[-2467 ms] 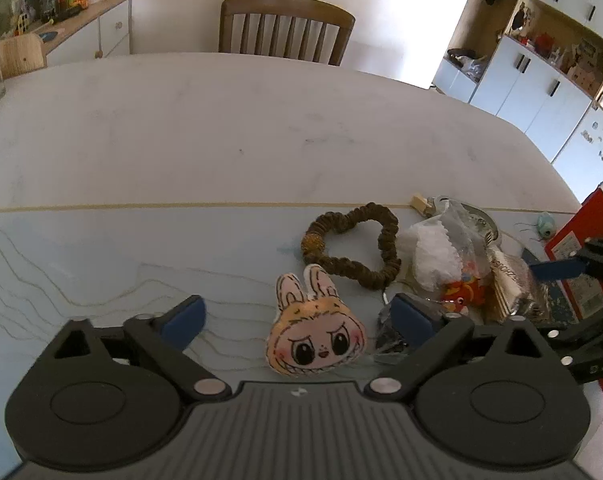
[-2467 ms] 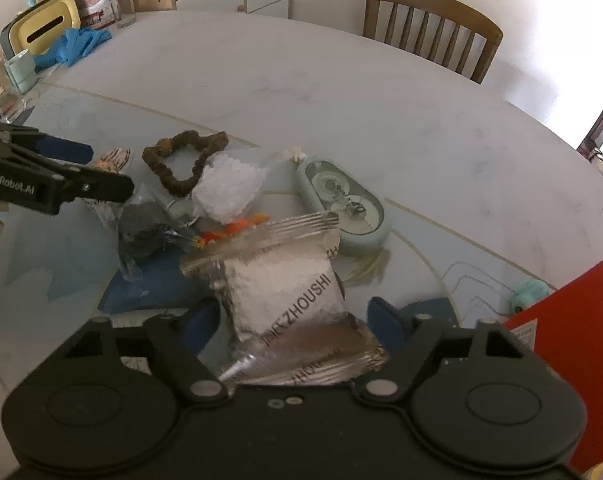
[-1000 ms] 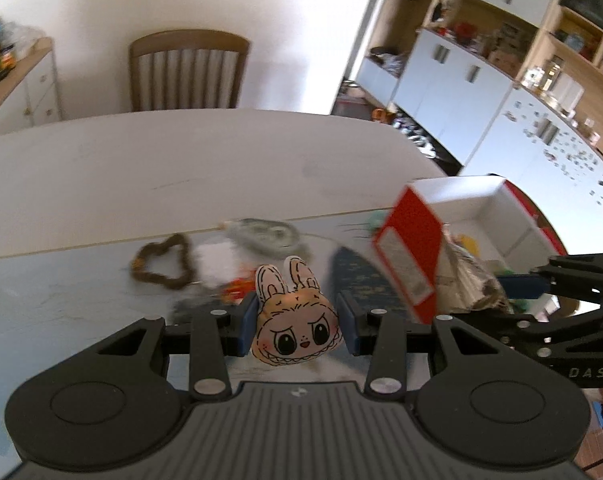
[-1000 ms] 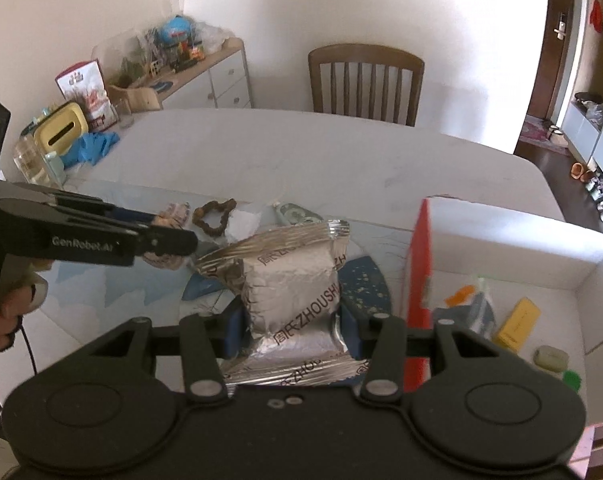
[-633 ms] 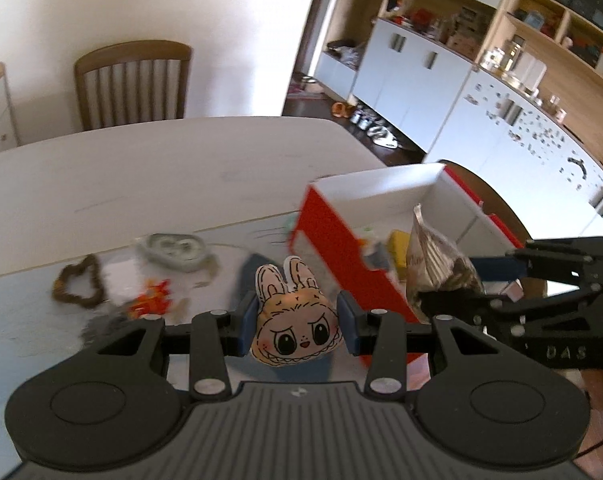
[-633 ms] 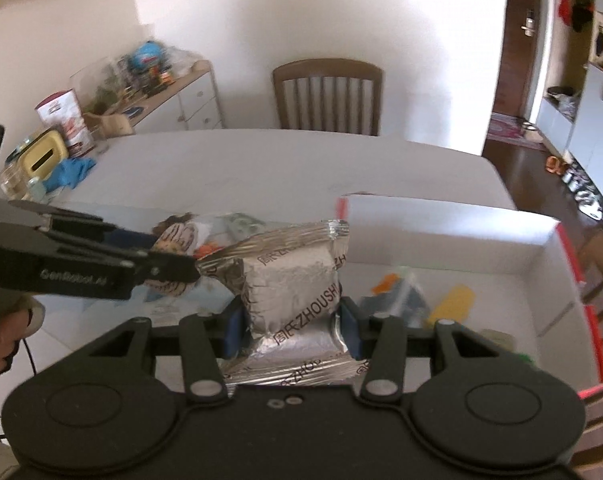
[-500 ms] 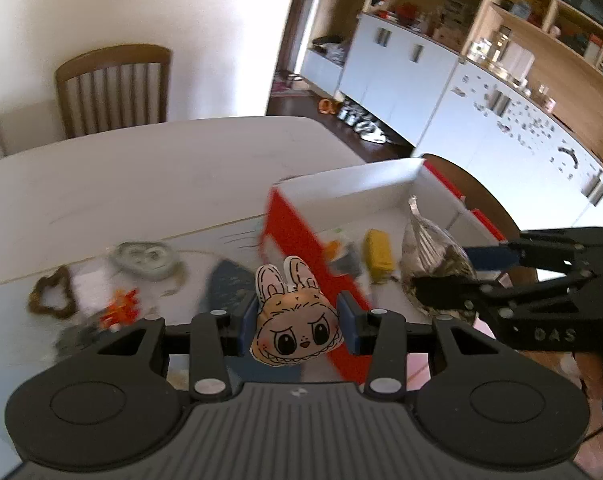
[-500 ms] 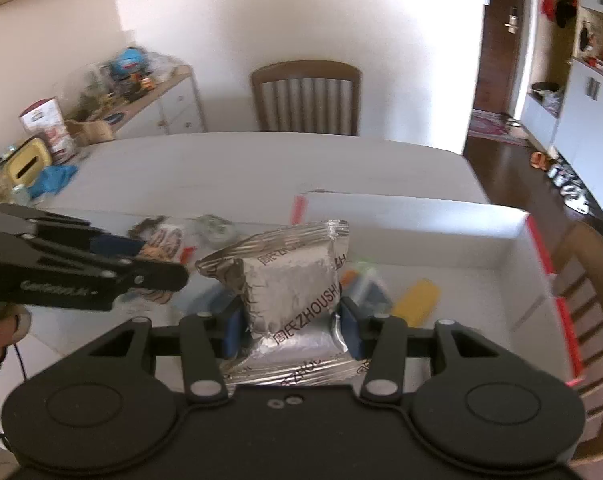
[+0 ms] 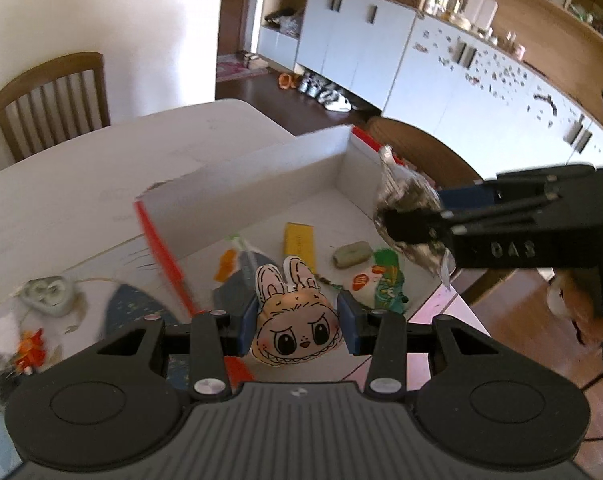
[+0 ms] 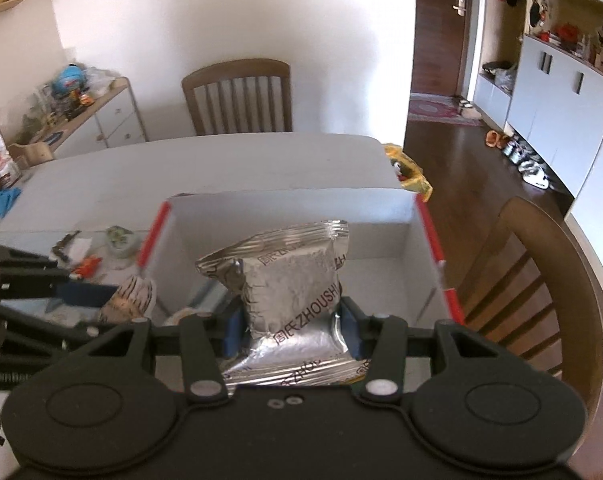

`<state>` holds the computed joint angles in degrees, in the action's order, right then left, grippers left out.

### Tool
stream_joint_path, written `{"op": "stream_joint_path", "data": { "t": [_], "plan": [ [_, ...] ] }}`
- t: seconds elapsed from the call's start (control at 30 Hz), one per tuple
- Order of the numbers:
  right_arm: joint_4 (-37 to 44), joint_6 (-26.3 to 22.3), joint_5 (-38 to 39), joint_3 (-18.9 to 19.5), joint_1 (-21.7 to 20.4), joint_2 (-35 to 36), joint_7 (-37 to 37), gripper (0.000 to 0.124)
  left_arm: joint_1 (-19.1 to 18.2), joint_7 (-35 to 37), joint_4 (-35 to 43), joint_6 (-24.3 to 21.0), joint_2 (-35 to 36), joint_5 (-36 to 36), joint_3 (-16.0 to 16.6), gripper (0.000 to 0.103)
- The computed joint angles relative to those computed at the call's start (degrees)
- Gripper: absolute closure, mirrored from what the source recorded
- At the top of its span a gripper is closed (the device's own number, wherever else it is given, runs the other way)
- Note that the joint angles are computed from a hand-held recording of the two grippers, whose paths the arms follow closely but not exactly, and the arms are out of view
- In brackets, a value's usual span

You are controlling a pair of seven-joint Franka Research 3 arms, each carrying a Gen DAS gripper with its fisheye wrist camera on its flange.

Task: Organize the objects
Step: 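Carry the silver bag and bunny plush into the shoebox and open both tools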

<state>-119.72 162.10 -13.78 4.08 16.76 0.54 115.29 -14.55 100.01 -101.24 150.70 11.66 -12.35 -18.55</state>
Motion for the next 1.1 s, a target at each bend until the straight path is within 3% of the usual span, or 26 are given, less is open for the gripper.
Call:
{"op": "stream_joint_path", "data": {
  "t": [0.23, 0.5, 1.1],
  "plan": [
    [3.0, -1.5, 4.8, -1.5, -0.8, 4.2, -5.3, 0.077, -3.6, -6.7, 7.7, -4.9, 7.1, 9.2, 1.0, 0.062],
    [7.2, -5.7, 11.3, -2.2, -0.5, 9.4, -12.2, 0.077, -6.0, -10.2, 17.2, -12.2, 14.3, 14.8, 1.1, 0.062],
    [9.1, -9.1, 9.0, -4.2, 2.0, 13.5, -12.8, 0.076, -9.2, -13.3, 36.4, -29.5, 26.9, 16.7, 2.3, 0.061]
  ]
}}
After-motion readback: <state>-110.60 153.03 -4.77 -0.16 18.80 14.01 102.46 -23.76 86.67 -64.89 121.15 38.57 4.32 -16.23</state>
